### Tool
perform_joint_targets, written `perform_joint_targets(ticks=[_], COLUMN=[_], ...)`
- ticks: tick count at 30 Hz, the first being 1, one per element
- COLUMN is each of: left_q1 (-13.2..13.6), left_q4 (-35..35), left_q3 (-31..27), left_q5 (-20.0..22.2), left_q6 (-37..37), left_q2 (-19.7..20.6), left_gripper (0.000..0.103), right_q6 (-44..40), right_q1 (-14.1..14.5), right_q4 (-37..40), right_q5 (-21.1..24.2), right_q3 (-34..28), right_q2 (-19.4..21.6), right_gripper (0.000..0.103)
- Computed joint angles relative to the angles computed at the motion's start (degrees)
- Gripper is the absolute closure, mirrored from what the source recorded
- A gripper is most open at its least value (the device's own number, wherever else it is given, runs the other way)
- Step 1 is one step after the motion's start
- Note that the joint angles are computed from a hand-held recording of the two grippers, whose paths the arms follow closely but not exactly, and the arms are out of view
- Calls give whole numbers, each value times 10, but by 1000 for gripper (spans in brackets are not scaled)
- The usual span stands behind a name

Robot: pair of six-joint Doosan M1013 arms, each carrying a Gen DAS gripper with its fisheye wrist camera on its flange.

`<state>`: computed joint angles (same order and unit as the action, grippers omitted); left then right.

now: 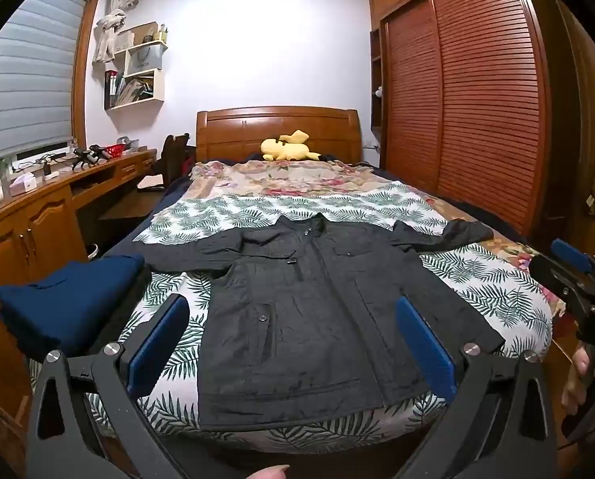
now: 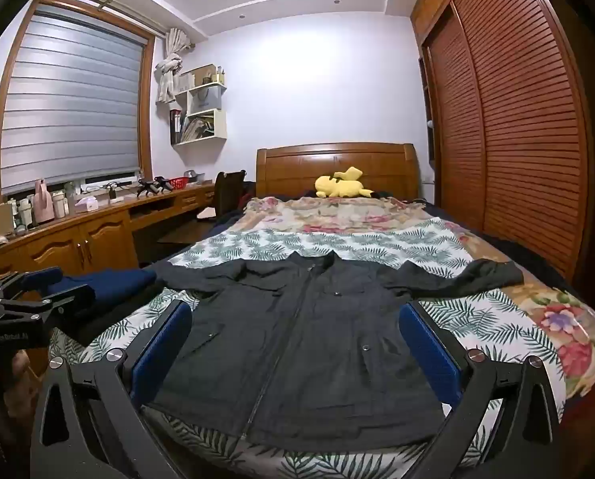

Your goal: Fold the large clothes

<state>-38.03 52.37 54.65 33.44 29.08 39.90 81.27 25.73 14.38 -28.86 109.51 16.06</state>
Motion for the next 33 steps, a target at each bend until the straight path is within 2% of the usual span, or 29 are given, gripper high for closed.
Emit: perform_joint_targets(ticks=[1, 2, 9, 12, 33], left_q1=[-2, -2, -2, 0, -4], left_q4=[38, 46, 52, 27, 38], left_q3=[8, 10, 27, 12, 10], left_q5=[-8, -9, -16, -7, -5], left_q6=[-36, -44, -47, -23, -28], left_q2=[-2, -2, -12, -3, -5], left_gripper=[0, 0, 0, 0, 0], right_q6=[2, 2, -2, 11, 21], right_q1=[0, 0, 1, -1, -2], right_q4=[-1, -2, 2, -10, -20], right_q5=[3, 2, -1, -3, 3], right_q3=[0, 0, 2, 5, 3], right_q2=[0, 0, 0, -1, -2], right_gripper=[0, 0, 0, 0, 0])
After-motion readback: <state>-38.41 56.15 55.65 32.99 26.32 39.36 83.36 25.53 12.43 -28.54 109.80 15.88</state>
